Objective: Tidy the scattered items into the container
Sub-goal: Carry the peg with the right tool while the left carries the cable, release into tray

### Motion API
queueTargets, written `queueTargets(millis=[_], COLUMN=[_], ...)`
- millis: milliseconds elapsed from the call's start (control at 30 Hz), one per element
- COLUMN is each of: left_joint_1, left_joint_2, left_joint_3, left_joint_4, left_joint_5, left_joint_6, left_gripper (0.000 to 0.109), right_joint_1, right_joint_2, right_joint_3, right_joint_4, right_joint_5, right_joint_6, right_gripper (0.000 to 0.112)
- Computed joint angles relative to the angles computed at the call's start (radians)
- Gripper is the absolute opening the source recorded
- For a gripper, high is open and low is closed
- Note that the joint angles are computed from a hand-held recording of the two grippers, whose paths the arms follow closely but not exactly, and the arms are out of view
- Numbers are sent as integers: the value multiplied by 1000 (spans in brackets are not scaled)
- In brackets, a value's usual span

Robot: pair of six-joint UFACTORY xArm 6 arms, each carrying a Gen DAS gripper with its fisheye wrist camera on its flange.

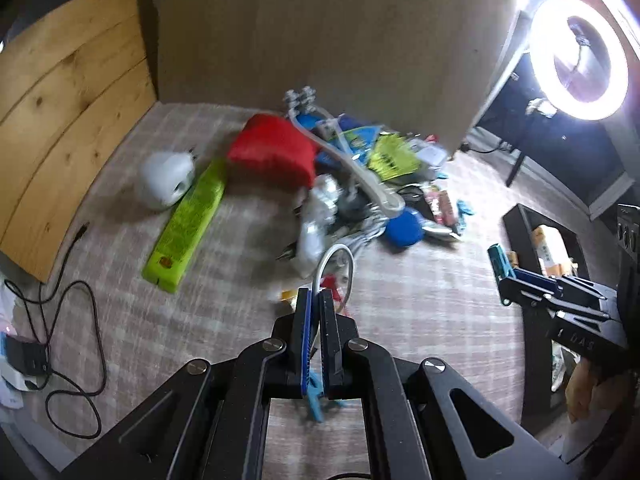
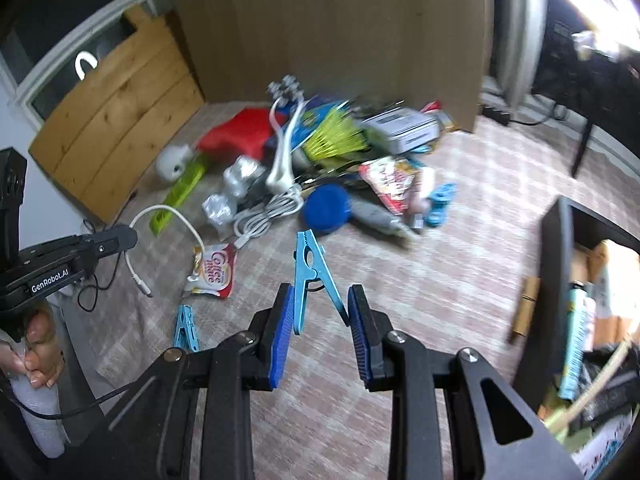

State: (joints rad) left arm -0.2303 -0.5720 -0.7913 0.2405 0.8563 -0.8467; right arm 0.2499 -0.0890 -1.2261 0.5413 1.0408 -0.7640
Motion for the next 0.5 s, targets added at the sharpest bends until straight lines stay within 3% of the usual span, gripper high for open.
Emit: queueTargets(millis=[200,500], left_joint_1=[-74,-234], left_joint_2=[63,301], left_joint_3=[-93,-344], left_joint_4=[-13,-22], left_joint_5=[-7,-45], left_joint_6=[23,47], left_gripper=[3,3], right_joint_1=[-150,-409], right_joint_2=[-43,1], right_joint_3=[-14,-102], right_joint_4=[21,-3], right_joint_5=[27,57], right_joint_6=[0,24], right_gripper=[27,27])
